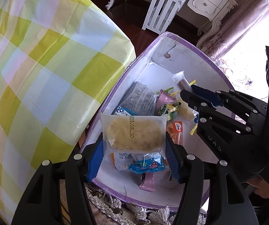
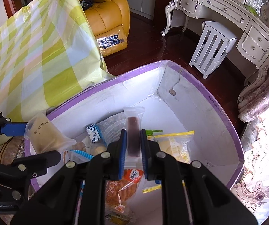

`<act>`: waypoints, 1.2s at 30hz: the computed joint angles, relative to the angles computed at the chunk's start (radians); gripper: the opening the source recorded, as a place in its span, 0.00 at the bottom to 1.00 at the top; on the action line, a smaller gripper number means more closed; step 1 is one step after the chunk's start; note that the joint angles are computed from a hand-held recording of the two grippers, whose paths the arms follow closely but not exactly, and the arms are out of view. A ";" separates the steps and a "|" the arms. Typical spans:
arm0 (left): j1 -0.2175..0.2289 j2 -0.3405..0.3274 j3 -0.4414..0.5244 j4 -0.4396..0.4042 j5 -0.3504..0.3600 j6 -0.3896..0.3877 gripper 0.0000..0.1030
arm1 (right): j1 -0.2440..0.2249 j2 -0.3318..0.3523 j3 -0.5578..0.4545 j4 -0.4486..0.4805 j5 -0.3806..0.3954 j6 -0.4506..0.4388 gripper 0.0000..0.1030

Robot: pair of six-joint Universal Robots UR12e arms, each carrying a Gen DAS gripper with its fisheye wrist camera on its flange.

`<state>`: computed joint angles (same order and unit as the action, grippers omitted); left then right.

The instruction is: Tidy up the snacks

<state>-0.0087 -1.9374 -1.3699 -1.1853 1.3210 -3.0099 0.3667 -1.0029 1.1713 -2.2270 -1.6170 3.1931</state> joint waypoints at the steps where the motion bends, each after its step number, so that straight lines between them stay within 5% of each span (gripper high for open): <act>1: -0.001 -0.001 0.002 -0.007 -0.002 0.006 0.59 | 0.000 -0.002 0.004 -0.003 -0.002 0.002 0.16; 5: -0.006 0.001 0.000 -0.007 0.001 0.003 0.67 | 0.000 -0.009 0.012 -0.010 -0.008 0.014 0.20; 12: 0.009 0.075 -0.078 0.047 -0.025 -0.051 0.83 | 0.007 -0.047 0.045 -0.029 -0.039 0.020 0.44; 21: 0.043 0.271 -0.290 0.201 -0.086 -0.284 0.93 | 0.019 -0.133 0.128 -0.052 -0.125 0.034 0.53; 28: 0.006 0.348 -0.377 0.288 0.038 -0.339 0.95 | 0.025 -0.187 0.189 -0.067 -0.189 0.037 0.57; 36: -0.041 0.320 -0.341 0.233 0.174 -0.330 0.96 | 0.017 -0.213 0.219 -0.078 -0.194 0.035 0.58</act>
